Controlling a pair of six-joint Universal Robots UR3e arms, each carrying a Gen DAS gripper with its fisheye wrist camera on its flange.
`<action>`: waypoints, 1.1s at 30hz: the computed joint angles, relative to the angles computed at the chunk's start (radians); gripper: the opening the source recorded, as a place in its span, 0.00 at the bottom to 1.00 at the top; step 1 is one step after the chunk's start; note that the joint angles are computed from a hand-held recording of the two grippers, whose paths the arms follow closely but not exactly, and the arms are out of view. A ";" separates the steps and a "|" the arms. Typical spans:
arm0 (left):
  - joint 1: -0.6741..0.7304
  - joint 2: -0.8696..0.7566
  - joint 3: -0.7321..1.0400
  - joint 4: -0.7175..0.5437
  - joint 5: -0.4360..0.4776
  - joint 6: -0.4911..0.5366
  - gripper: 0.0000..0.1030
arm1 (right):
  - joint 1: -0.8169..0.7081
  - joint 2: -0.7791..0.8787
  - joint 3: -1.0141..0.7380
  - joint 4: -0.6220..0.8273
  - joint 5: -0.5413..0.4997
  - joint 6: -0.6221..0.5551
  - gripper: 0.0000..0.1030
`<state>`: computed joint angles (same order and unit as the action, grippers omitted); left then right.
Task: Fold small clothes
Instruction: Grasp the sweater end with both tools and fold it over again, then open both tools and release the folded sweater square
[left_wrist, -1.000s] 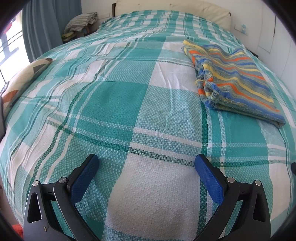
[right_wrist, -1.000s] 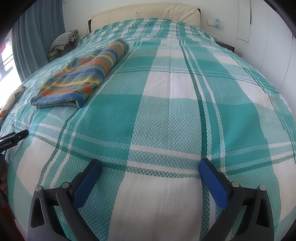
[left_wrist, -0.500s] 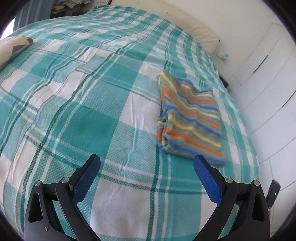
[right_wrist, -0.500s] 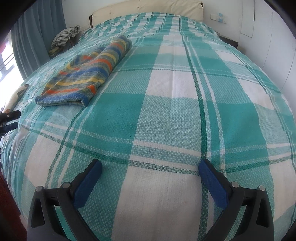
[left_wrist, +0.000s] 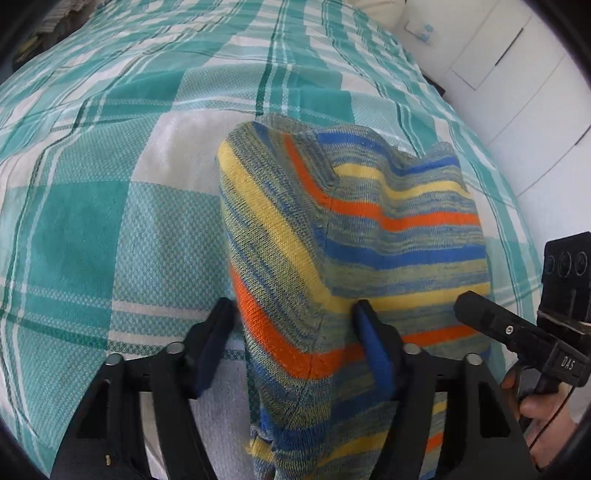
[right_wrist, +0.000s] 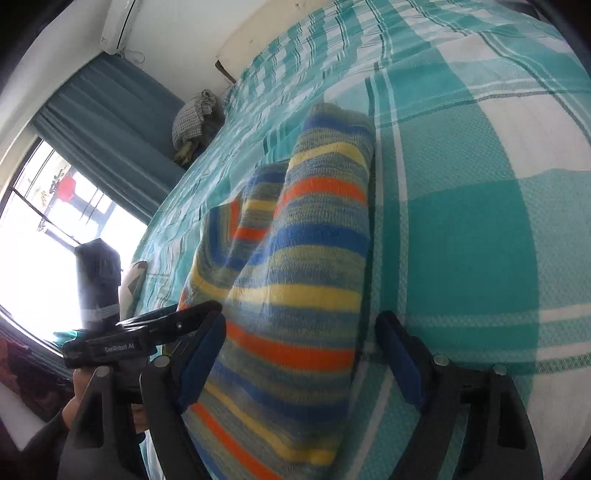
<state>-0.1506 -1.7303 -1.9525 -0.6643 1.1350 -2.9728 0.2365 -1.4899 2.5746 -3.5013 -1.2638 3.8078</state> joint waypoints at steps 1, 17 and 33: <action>-0.004 -0.012 0.024 -0.034 -0.015 -0.011 0.16 | 0.011 0.057 -0.058 0.000 0.007 0.010 0.51; -0.071 0.217 0.095 -0.188 0.004 -0.154 0.75 | 0.150 -0.418 -0.431 0.802 -0.276 -0.102 0.31; -0.889 0.829 -0.149 -0.540 1.013 -0.678 0.99 | 1.231 -0.397 -0.746 1.947 -0.942 0.993 0.96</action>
<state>-1.0393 -0.9011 -2.1013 -1.2041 2.1479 -3.6504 1.4676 -1.8869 1.8283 -1.5539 -2.2053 4.8006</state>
